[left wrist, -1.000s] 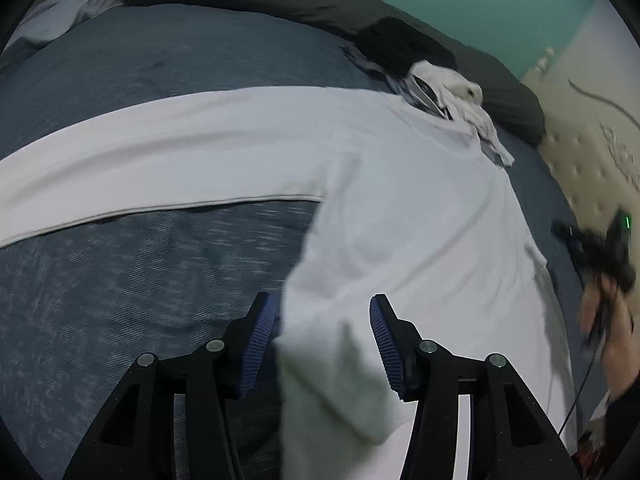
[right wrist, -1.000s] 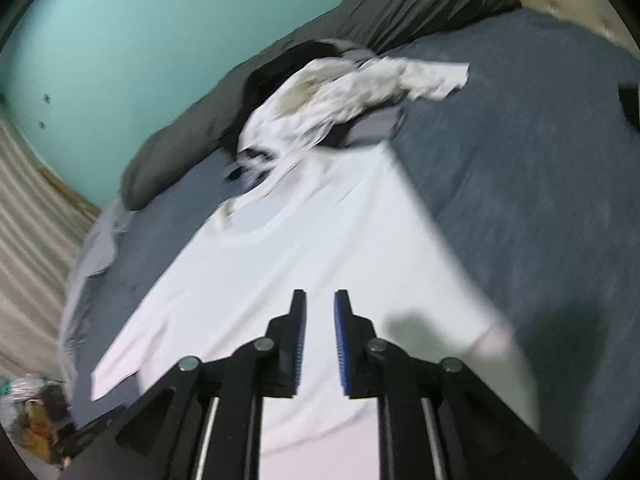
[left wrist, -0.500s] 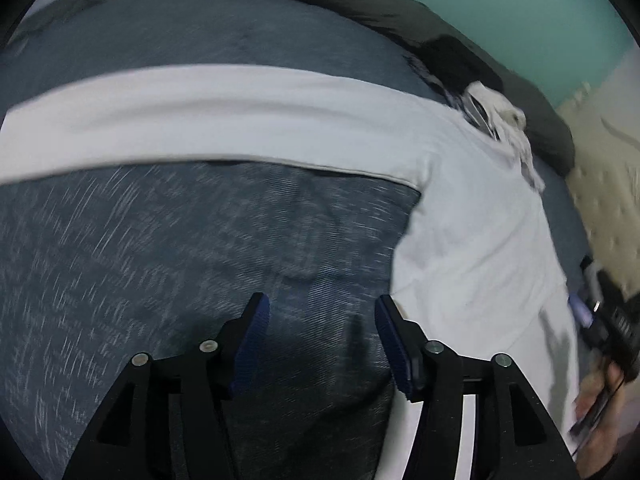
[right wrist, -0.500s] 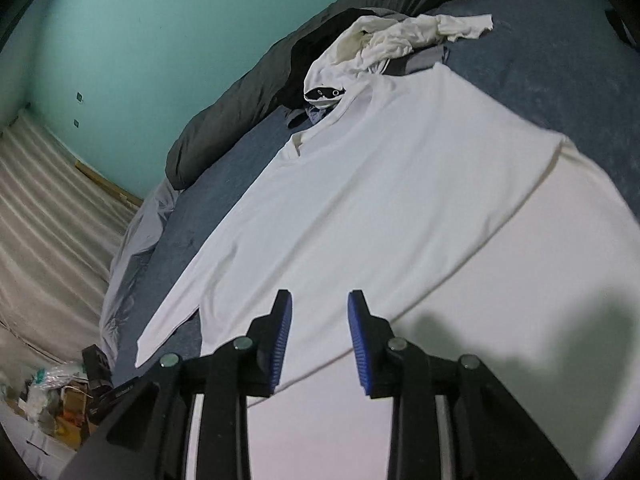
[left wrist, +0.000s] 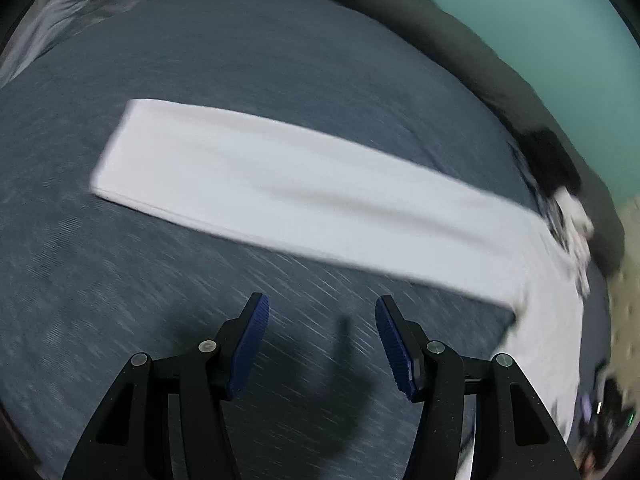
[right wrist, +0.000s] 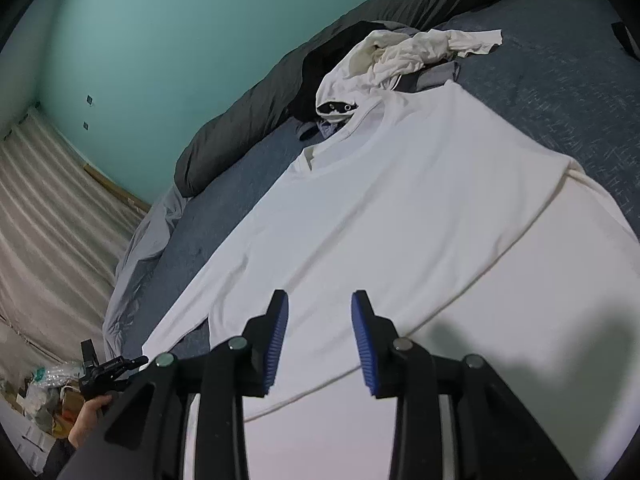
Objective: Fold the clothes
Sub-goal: 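Move the left gripper to the unfolded sleeve cuff and grasp it, then lift the sleeve with the left gripper and carry it across the body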
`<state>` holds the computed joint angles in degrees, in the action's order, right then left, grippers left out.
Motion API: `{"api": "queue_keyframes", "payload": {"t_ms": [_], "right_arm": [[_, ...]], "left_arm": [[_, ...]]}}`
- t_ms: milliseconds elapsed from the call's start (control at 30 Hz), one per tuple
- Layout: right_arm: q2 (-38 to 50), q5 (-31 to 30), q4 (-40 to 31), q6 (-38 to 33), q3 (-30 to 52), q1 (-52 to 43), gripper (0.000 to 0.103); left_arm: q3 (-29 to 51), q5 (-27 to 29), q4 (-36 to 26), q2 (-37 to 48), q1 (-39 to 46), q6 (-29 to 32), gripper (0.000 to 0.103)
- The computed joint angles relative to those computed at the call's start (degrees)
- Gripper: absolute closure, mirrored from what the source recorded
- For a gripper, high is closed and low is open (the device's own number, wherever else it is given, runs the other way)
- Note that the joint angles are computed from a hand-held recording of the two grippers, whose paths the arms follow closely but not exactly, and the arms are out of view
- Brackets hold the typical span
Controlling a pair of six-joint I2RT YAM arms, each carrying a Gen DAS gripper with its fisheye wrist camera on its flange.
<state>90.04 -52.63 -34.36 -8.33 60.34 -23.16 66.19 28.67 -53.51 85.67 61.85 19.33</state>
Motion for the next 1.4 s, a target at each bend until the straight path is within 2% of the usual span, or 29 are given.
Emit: {"api": "queue_keyframes", "payload": {"t_ms": [167, 333, 467, 800, 867, 1000, 1033, 1100, 1233, 1400], "right_arm": [[0.75, -0.29, 0.06, 0.45, 0.34, 0.03, 0.068], [0.98, 0.07, 0.2, 0.15, 0.29, 1.16, 0.067], [0.77, 0.44, 0.27, -0.19, 0.05, 1.73, 0.067], [0.21, 1.33, 1.91, 0.01, -0.79, 2.13, 0.067], [0.63, 1.23, 1.79, -0.12, -0.72, 2.09, 0.067], [0.96, 1.07, 1.09, -0.84, -0.29, 2.01, 0.067], [0.98, 1.03, 0.88, -1.06, -0.15, 2.0, 0.067], [1.01, 0.94, 0.77, -1.19, -0.05, 1.91, 0.067], [1.12, 0.74, 0.91, -1.12, -0.02, 1.68, 0.067], [1.37, 0.44, 0.65, -1.13, 0.06, 1.14, 0.067]], "left_arm": [[7.37, -2.0, 0.54, 8.0, 2.64, -2.77, 0.04], [11.31, -2.39, 1.2, 13.64, 4.94, -3.87, 0.04], [12.67, -1.26, 1.54, 16.55, 6.04, -4.2, 0.04], [12.83, -1.52, 9.01, 18.6, 2.88, -8.02, 0.04], [12.96, -1.61, 9.75, 18.53, 2.5, -8.03, 0.051], [14.08, -2.9, 10.01, 18.23, 0.69, -8.39, 0.09], [14.24, -2.79, 9.85, 18.0, 0.59, -8.05, 0.093], [14.35, -2.0, 9.36, 17.05, 0.65, -6.86, 0.097], [16.72, 0.88, 6.79, 14.67, -0.94, -6.82, 0.097], [20.79, 3.54, 3.79, 10.76, -7.77, -8.63, 0.098]]}}
